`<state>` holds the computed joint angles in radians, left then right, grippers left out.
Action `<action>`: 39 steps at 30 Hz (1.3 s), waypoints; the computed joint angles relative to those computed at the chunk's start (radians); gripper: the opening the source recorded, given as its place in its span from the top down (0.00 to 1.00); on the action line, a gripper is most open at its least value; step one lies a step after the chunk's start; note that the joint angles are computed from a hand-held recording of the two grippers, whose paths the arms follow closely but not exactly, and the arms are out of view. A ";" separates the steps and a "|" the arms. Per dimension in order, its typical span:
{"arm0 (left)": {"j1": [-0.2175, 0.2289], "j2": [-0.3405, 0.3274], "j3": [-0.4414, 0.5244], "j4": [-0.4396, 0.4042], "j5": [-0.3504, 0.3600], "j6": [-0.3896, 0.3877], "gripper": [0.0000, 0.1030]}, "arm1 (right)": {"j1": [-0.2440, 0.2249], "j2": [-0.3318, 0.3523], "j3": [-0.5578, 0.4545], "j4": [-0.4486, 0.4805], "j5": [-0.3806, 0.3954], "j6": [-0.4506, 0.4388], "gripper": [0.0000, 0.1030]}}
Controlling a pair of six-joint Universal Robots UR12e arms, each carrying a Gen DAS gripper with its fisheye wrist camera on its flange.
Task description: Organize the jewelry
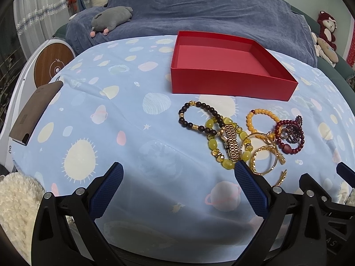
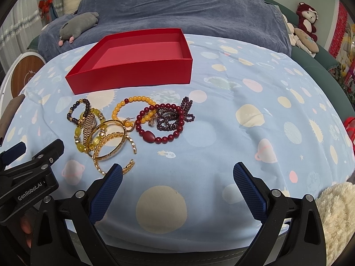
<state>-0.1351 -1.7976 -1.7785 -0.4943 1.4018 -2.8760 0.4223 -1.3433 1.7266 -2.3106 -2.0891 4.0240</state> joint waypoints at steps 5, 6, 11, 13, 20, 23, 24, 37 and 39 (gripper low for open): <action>0.004 -0.004 0.006 -0.006 0.003 -0.016 0.07 | -0.002 0.000 -0.001 0.004 0.004 0.006 0.07; 0.005 -0.005 0.007 -0.008 0.001 -0.018 0.07 | -0.003 0.000 -0.001 0.005 0.004 0.007 0.07; 0.013 -0.009 0.017 -0.034 -0.026 -0.020 0.07 | -0.011 -0.003 0.003 0.006 0.003 0.029 0.07; 0.013 -0.011 0.019 -0.041 -0.033 -0.015 0.07 | -0.016 -0.007 0.009 0.009 0.007 0.049 0.07; 0.014 -0.015 0.022 -0.042 -0.026 -0.027 0.07 | -0.030 -0.017 0.025 -0.004 0.034 0.086 0.07; 0.014 -0.019 0.027 -0.038 -0.007 -0.043 0.07 | -0.031 -0.016 0.026 -0.017 0.040 0.074 0.07; 0.016 -0.021 0.030 -0.042 -0.006 -0.049 0.07 | -0.031 -0.015 0.025 -0.019 0.042 0.071 0.07; 0.009 -0.068 0.095 -0.059 -0.022 -0.075 0.11 | -0.036 -0.011 0.023 -0.017 0.059 0.078 0.07; 0.007 -0.085 0.119 -0.081 -0.033 -0.078 0.14 | -0.037 -0.010 0.023 -0.019 0.064 0.078 0.07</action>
